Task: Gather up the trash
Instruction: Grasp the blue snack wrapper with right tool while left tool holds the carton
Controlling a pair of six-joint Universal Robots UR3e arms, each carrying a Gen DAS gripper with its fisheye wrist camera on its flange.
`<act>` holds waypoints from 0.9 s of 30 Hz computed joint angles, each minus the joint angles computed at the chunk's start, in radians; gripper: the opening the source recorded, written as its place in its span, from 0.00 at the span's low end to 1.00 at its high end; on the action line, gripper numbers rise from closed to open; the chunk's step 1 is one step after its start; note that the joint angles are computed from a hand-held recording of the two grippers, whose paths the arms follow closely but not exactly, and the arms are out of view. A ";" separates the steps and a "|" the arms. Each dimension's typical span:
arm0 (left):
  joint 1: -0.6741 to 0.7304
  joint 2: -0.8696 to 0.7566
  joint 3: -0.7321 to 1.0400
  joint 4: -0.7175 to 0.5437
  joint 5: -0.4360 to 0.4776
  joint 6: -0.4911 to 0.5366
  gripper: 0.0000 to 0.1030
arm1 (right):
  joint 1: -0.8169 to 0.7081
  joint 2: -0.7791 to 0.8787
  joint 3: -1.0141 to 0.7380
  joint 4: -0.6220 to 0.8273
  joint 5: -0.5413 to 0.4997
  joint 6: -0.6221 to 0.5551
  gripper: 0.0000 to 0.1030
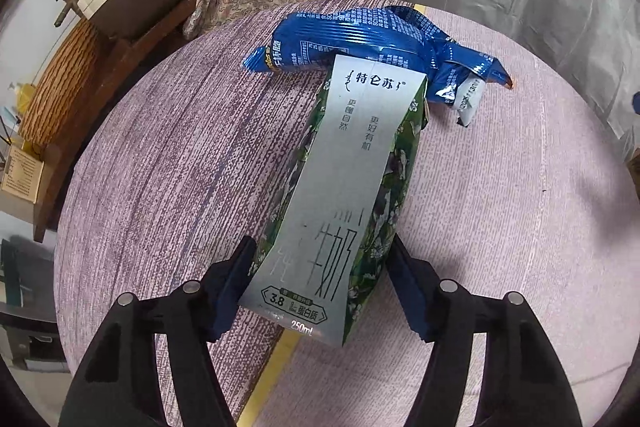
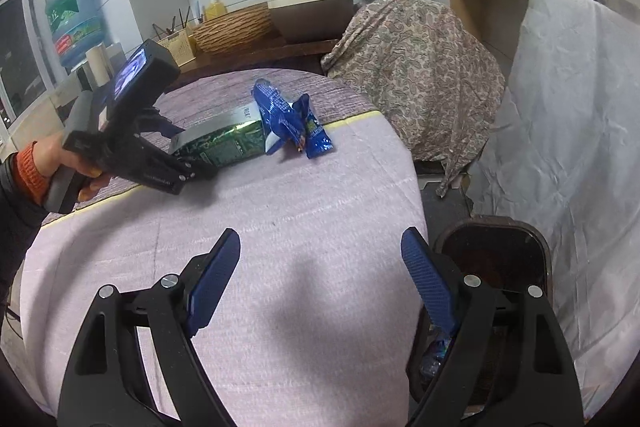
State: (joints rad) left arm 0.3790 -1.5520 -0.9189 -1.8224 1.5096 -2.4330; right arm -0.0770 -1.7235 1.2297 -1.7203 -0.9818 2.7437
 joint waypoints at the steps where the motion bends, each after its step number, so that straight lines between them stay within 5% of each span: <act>1: 0.002 -0.003 0.005 -0.004 -0.006 -0.001 0.62 | 0.017 0.020 -0.015 -0.008 -0.007 0.013 0.80; 9: 0.021 0.020 -0.022 -0.002 -0.048 0.011 0.50 | 0.102 0.146 -0.121 -0.045 -0.044 0.088 0.80; 20: 0.065 0.088 -0.094 0.017 -0.095 0.023 0.50 | 0.194 0.305 -0.282 -0.095 -0.095 0.143 0.80; 27: 0.172 0.218 -0.192 -0.017 -0.146 0.094 0.49 | 0.372 0.641 -0.759 0.027 -0.247 0.090 0.74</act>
